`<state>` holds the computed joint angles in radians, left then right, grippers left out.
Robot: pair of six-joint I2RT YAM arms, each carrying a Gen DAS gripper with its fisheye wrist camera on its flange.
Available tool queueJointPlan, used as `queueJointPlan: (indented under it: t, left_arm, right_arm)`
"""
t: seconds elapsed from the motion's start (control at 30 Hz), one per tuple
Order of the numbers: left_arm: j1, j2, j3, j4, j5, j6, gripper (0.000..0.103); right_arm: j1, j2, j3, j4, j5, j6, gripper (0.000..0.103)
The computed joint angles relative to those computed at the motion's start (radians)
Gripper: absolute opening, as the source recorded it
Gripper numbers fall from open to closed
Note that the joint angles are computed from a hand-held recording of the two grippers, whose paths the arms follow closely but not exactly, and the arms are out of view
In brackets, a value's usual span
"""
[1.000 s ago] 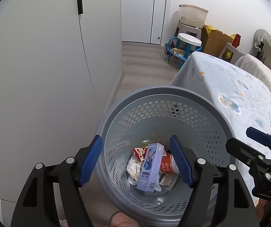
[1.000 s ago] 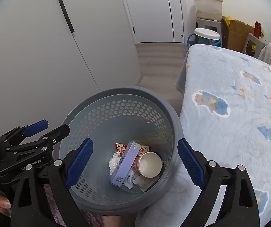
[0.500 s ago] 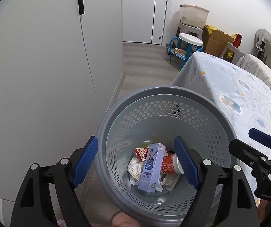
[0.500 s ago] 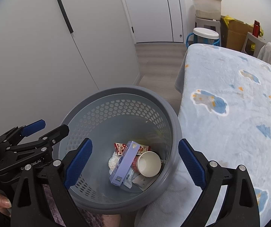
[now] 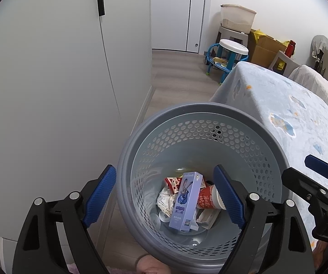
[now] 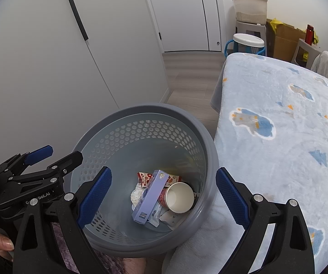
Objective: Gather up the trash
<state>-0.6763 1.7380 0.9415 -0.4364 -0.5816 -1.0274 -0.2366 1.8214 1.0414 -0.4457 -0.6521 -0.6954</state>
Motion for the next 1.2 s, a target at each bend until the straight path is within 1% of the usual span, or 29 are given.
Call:
queueJointPlan:
  t: [0.2,0.4,1.2]
  left_arm:
    - [0.0,-0.001,0.001,-0.005,-0.005,0.0,0.083]
    - [-0.001,-0.004,0.004,-0.024,-0.016,-0.023,0.083]
    - [-0.001,-0.004,0.013,-0.039,-0.015,-0.026,0.083]
  right_arm:
    - [-0.002,0.001,0.001,-0.001,-0.001,-0.002,0.091]
    - [-0.003,0.001,0.002,-0.003,-0.001,-0.003,0.091]
    - [-0.01,0.001,0.006,-0.009,-0.004,-0.017,0.091]
